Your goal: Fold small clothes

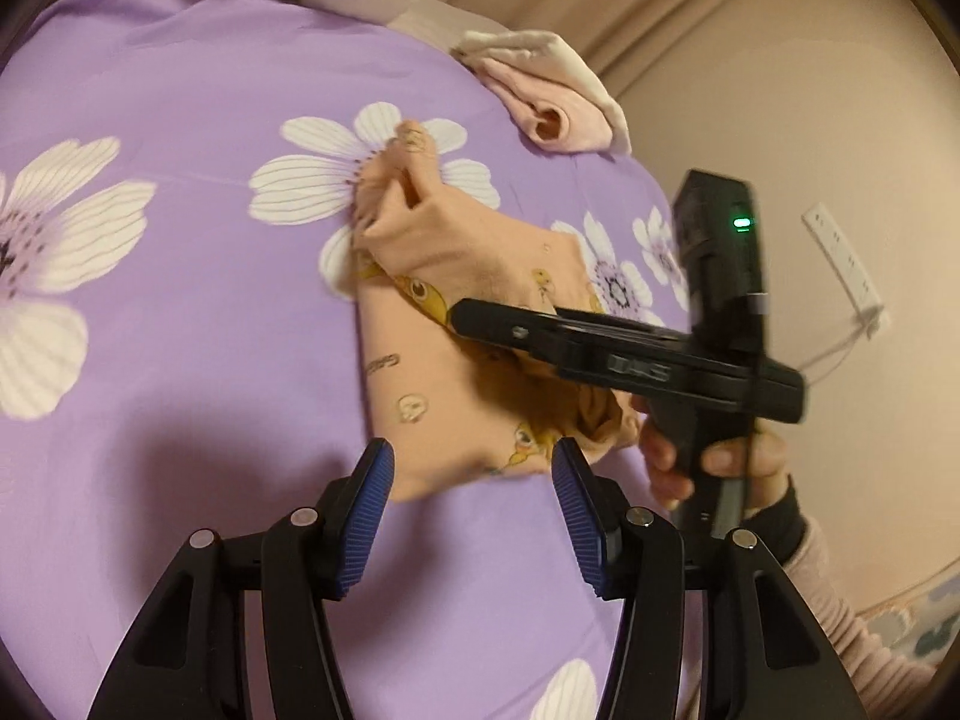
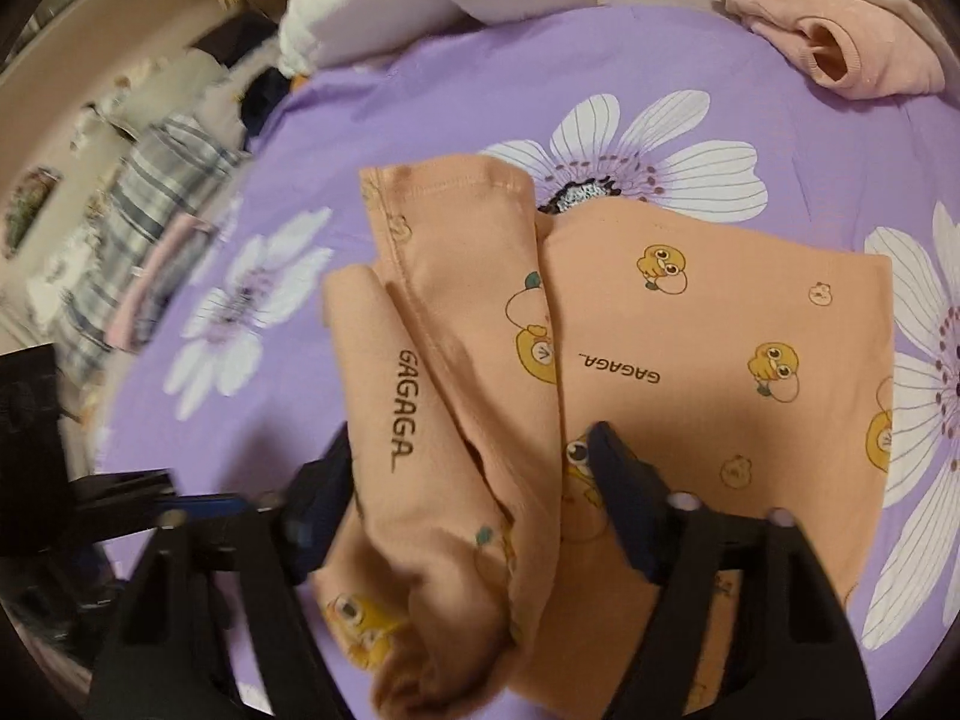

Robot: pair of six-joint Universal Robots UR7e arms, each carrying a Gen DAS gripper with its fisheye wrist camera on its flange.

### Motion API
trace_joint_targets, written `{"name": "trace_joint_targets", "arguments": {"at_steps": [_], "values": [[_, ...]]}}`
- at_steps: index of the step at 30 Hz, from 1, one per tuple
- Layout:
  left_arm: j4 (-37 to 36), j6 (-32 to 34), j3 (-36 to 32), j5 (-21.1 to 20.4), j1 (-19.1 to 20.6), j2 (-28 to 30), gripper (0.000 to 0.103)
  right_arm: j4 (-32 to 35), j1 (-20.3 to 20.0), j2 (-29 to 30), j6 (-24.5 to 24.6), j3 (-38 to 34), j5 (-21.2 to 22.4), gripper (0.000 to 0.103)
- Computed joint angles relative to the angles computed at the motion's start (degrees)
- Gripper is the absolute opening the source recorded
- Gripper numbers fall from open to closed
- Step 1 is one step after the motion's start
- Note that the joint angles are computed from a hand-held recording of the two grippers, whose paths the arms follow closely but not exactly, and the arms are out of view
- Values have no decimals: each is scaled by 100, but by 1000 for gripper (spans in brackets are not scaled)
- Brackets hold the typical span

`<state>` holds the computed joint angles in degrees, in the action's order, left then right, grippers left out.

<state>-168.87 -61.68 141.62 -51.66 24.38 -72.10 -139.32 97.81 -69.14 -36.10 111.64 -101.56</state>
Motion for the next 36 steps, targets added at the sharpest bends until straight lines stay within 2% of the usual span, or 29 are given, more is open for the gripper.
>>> {"name": "trace_joint_targets", "arguments": {"at_steps": [3,6,7,9,12,13,15,17,19,22,23,26,28,31,36], "values": [[-52,-221,174,83,-141,-128,53,25,-73,151,414,-134,76,41],[-77,-408,317,136,-269,-238,53,207,-479,126,1269,-336,773,25],[-118,-429,347,140,-279,-250,53,173,-639,112,1573,-385,968,22],[-266,-469,417,159,-284,-244,53,122,-901,38,1935,-390,1354,22],[-531,-643,578,191,-341,-226,53,369,-1287,-46,2230,-462,2024,30],[-658,-601,580,189,-305,-172,53,530,-1389,-59,2273,-498,2230,42],[-831,-637,624,199,-335,-103,53,786,-1590,-41,2352,-553,2771,56],[-1000,-612,682,217,-392,-57,53,850,-1652,-75,2365,-525,3024,65],[-1038,-639,707,206,-414,-39,53,733,-1525,-70,2390,-472,2913,74],[-1065,-649,733,182,-425,-35,53,626,-1186,-49,2293,-435,2359,75],[-1032,-654,737,193,-444,-53,53,523,-1044,-21,2255,-429,2053,74],[-1002,-624,733,239,-503,-93,53,-102,-667,114,2034,-276,1098,53],[-971,-616,738,259,-540,-118,53,-378,-547,226,2009,-273,658,29],[-898,-636,756,281,-578,-151,53,-554,-526,304,2045,-310,526,19],[-961,-641,780,278,-570,-144,53,-780,-554,256,1990,-218,609,13]]}}
